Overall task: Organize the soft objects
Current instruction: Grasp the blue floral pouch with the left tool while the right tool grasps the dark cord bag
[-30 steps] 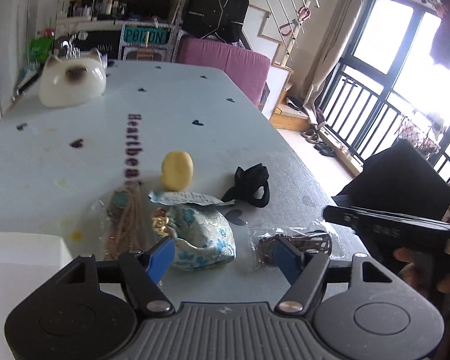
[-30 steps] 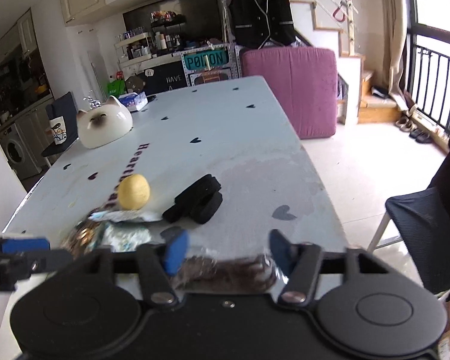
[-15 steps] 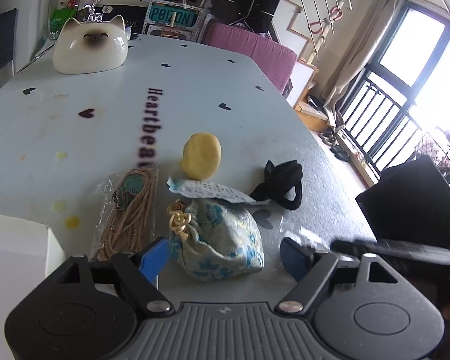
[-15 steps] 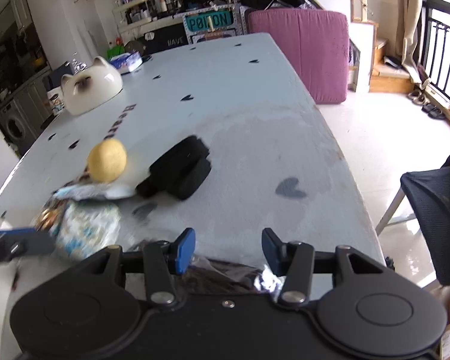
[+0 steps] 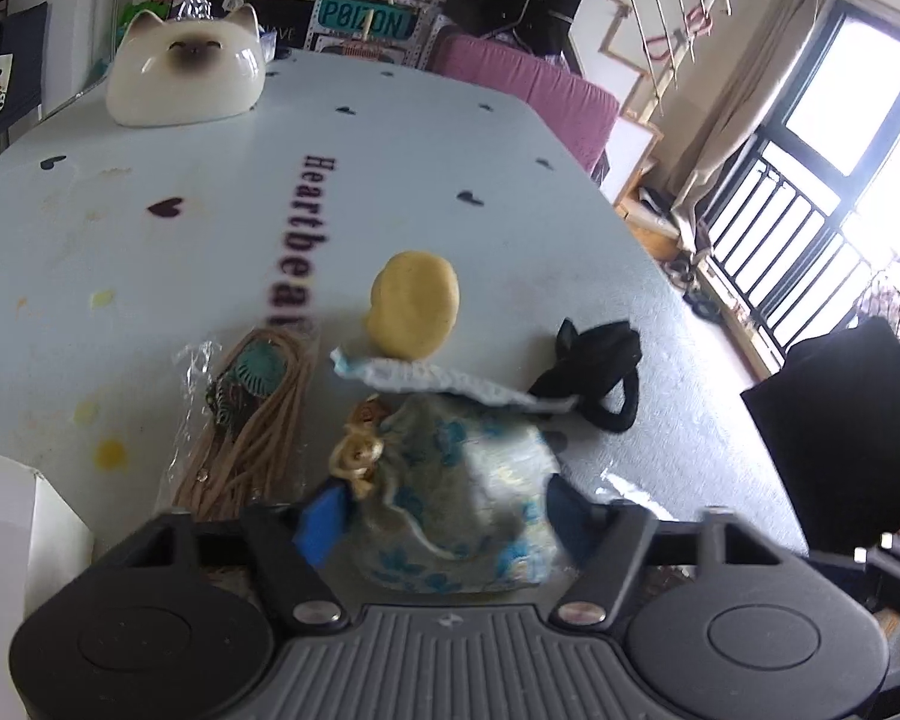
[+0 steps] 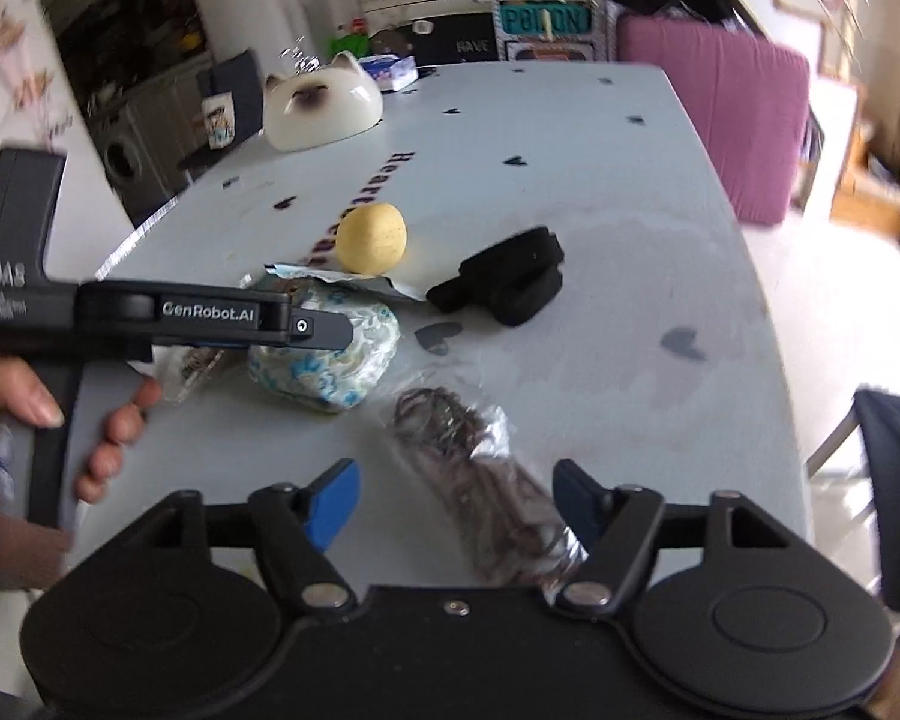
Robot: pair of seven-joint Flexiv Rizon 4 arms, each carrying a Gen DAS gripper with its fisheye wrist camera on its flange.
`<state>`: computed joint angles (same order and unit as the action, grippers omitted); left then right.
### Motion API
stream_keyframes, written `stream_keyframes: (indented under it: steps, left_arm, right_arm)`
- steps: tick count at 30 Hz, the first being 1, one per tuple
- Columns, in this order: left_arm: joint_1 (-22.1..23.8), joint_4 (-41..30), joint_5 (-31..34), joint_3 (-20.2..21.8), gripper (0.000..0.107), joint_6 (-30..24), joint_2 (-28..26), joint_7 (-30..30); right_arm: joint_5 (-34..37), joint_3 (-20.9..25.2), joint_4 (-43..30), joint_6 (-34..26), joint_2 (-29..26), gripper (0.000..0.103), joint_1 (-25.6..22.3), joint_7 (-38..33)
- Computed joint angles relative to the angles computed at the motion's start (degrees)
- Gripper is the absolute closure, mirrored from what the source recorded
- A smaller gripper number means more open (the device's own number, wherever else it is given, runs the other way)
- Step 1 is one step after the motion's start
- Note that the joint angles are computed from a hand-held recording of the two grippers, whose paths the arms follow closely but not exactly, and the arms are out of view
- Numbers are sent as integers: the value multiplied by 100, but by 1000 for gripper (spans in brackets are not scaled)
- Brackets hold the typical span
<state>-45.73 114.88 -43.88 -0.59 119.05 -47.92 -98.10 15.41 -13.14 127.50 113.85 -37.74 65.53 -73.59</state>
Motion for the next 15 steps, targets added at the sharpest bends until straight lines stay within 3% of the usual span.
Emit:
stream_keyframes:
  steps: [2, 6, 8, 10, 12, 15]
  left_arm:
    - [25, 45, 61, -16, 54, -26, 21, 18]
    - [739, 332, 920, -596, 68, 133, 138, -486]
    - [782, 409, 1094, -600, 74, 89, 190, -623]
    - [746, 466, 1174, -552, 80, 46, 238, -721]
    - [768, 537, 1288, -566, 84, 17, 290, -847]
    - [766, 646, 1448, -572, 87, 17, 352, -1014]
  right_arm:
    - [-268, 59, -91, -47, -67, 24, -158, -199]
    - [-891, 141, -323, -391, -248, 26, -475, -595]
    - [-1049, 106, -382, -597, -277, 29, -507, -633]
    - [-1151, 193, -368, -597, -275, 35, -637, -596]
    - [-1103, 110, -303, -549, -265, 47, -555, -530]
    - [-991, 59, -168, -471, -217, 53, -448, -430]
